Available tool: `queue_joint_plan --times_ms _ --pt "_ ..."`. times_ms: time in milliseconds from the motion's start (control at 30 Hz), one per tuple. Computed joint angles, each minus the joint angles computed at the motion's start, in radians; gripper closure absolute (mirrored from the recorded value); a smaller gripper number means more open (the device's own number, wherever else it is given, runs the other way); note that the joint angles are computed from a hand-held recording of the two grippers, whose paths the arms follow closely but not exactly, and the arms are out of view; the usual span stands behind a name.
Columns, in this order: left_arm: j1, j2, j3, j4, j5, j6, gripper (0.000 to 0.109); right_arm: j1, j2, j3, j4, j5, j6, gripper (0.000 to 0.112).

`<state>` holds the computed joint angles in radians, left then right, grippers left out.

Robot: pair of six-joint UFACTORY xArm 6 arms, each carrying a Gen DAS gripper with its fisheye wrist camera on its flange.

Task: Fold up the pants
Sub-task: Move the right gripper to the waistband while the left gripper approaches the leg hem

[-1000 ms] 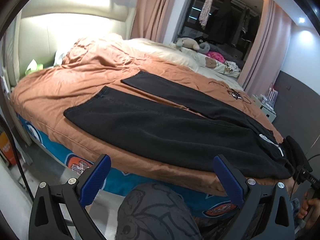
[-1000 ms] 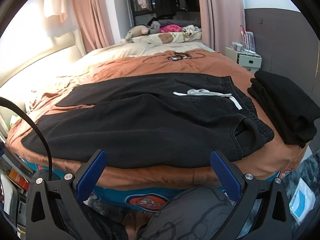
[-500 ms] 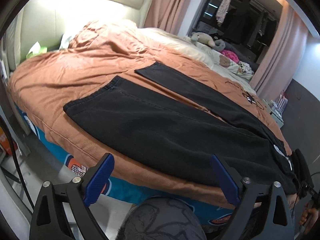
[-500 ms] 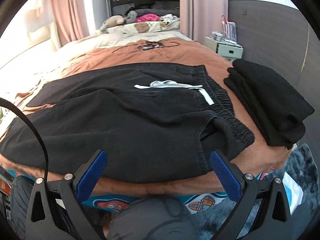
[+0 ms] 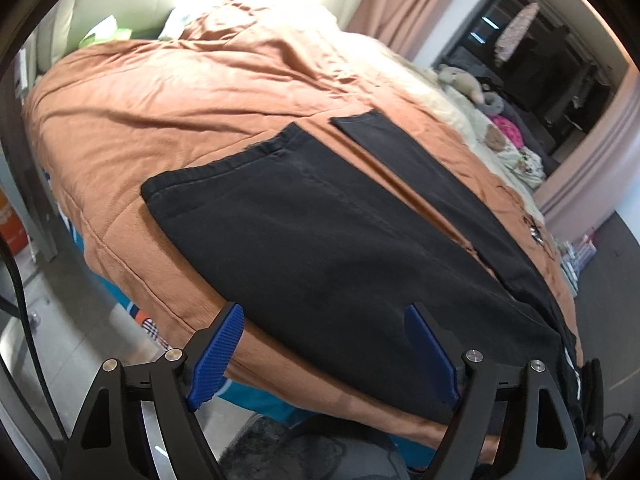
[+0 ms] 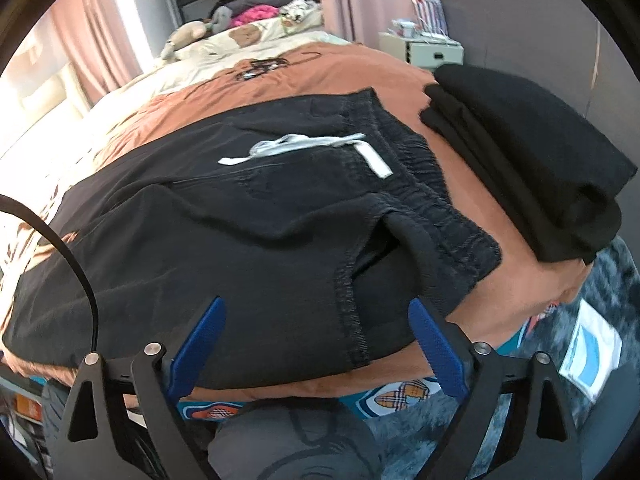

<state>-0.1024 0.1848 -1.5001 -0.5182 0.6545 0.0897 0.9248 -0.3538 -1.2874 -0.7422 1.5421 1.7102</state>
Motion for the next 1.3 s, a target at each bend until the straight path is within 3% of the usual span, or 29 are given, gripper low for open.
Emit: queue_joint_plan --times_ms 233,400,667,800,900,1100,1167,1300 --pt "0.029 0.079 -0.076 0.003 0.041 -0.077 0.028 -0.031 -0.102 0.084 0.027 0.003 0.046 0.020" --pt "0.057 0.132 -0.122 -0.034 0.050 -0.125 0.034 -0.091 -0.195 0.183 0.053 -0.081 0.078 0.021" --pt "0.086 0.194 -0.184 -0.091 0.025 -0.158 0.035 -0.101 -0.342 0.334 0.038 -0.132 0.211 0.024" --pt "0.096 0.232 -0.218 -0.153 -0.007 -0.158 0.035 -0.133 -0.447 0.461 0.014 -0.235 0.315 0.036" --pt "0.101 0.258 -0.254 -0.154 -0.004 -0.167 0.038 -0.162 -0.550 0.583 -0.046 -0.373 0.407 0.043" --pt "0.111 0.301 -0.297 -0.232 -0.053 -0.089 0.046 -0.303 -0.685 0.767 -0.022 -0.657 0.401 0.043" --pt "0.118 0.325 -0.325 -0.234 -0.032 -0.104 0.051 -0.342 -0.708 0.799 -0.015 -0.712 0.382 0.043" --pt "0.122 0.312 -0.317 -0.334 -0.034 -0.046 0.059 -0.371 -0.771 0.835 -0.028 -0.744 0.364 0.072"
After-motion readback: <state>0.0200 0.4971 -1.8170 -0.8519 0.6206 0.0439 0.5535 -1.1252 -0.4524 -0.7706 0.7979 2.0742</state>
